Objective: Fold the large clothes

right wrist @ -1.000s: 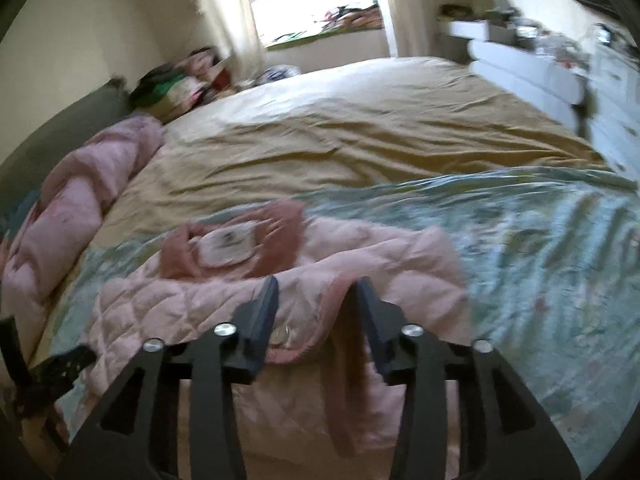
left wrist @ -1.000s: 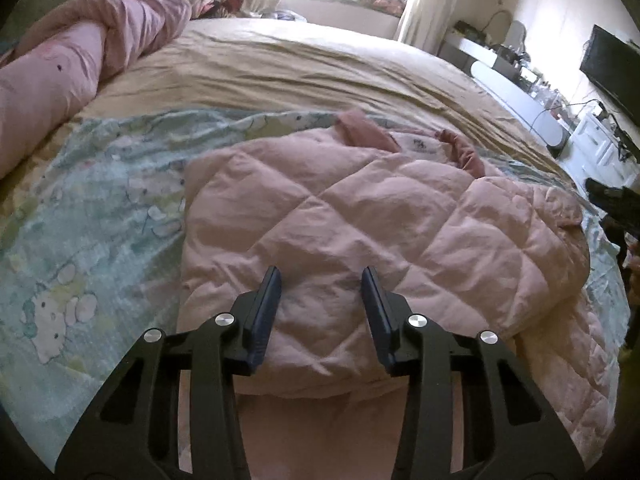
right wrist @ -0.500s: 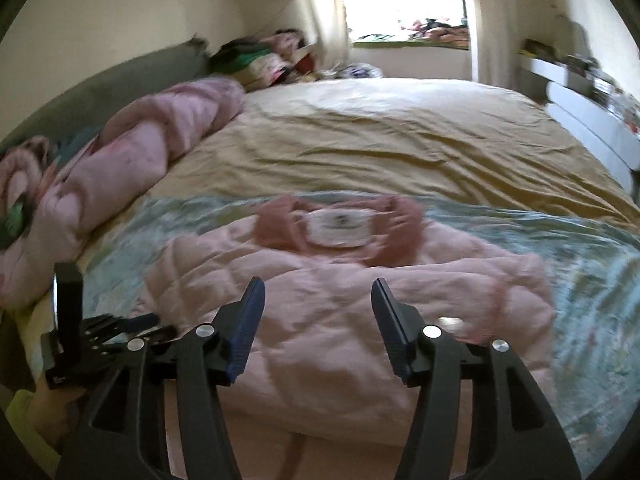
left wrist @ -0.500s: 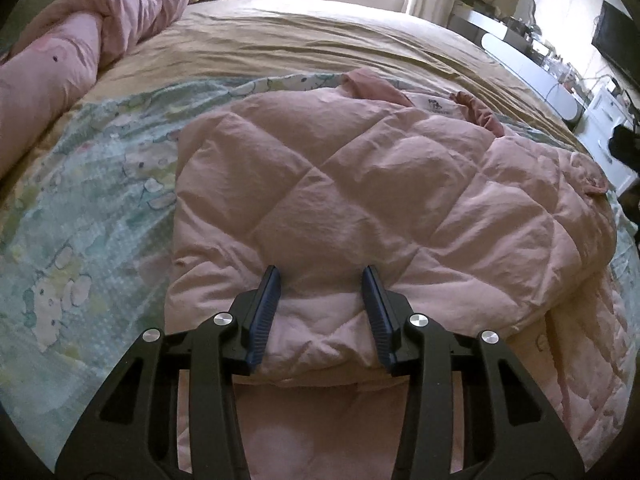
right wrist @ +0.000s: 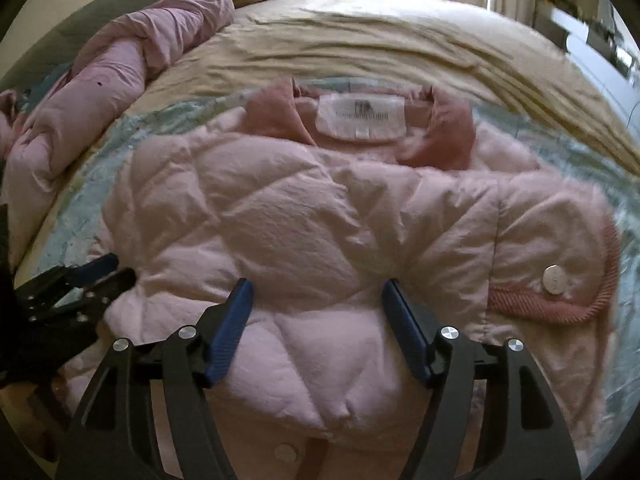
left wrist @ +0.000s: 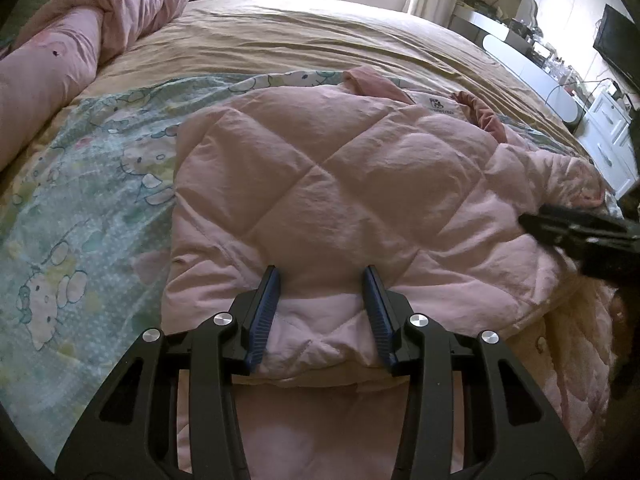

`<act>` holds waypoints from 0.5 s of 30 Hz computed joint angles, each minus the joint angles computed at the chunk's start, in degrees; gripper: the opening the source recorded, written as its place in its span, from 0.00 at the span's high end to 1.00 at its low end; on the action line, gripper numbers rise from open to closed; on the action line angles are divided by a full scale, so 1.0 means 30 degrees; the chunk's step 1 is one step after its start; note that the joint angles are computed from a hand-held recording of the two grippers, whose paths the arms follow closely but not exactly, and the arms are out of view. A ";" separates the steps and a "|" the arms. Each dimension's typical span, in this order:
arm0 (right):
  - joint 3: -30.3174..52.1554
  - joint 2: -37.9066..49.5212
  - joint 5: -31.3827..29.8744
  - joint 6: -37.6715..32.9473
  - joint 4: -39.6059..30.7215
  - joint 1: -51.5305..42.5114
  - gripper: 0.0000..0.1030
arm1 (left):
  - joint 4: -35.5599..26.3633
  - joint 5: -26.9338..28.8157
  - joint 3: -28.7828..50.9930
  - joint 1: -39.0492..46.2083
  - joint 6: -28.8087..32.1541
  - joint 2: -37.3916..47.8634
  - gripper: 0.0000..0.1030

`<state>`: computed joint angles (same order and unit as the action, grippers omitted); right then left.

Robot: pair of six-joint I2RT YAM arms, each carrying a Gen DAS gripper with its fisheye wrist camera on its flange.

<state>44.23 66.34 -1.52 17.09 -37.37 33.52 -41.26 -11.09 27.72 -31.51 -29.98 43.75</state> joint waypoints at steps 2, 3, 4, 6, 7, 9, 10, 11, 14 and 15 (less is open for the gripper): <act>-0.0331 0.0286 -0.0148 -0.0034 0.0549 -0.0067 0.34 | 0.0054 -0.0131 0.0005 -0.0117 -0.0029 0.0147 0.66; -0.0510 0.0326 -0.0084 -0.0003 0.0835 -0.0042 0.34 | 0.0068 -0.0198 -0.0023 -0.0180 -0.0054 0.0167 0.66; -0.0618 0.0340 0.0009 0.0024 0.1003 0.0019 0.34 | 0.0086 -0.0222 -0.0033 -0.0184 -0.0034 0.0197 0.66; -0.0919 0.0381 0.0332 0.0044 0.1472 0.0239 0.33 | 0.0210 -0.0216 -0.0105 -0.0144 0.0054 0.0276 0.66; -0.1109 0.0343 0.0378 0.0065 0.1712 0.0273 0.33 | 0.0287 -0.0218 -0.0172 -0.0132 0.0065 0.0283 0.66; -0.1268 0.0206 0.0289 0.0061 0.1839 0.0216 0.33 | 0.0284 -0.0347 -0.0172 -0.0250 0.0029 0.0344 0.66; -0.1300 0.0243 0.0318 0.0071 0.1902 0.0215 0.33 | 0.0237 -0.0439 -0.0136 -0.0323 0.0036 0.0388 0.66; -0.1300 0.0285 0.0415 0.0099 0.1917 0.0276 0.33 | 0.0230 -0.0464 -0.0106 -0.0346 0.0034 0.0436 0.66; -0.1444 0.0260 0.0692 0.0340 0.2226 0.0442 0.32 | 0.0253 -0.0057 -0.0157 -0.0044 0.0230 0.0243 0.66; -0.1456 0.0224 0.0820 0.0405 0.2263 0.0533 0.32 | 0.0267 0.0292 -0.0188 0.0269 0.0446 0.0106 0.66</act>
<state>39.86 67.01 0.94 18.30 -30.58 35.12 -40.46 -10.21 27.16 -30.71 -28.64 44.07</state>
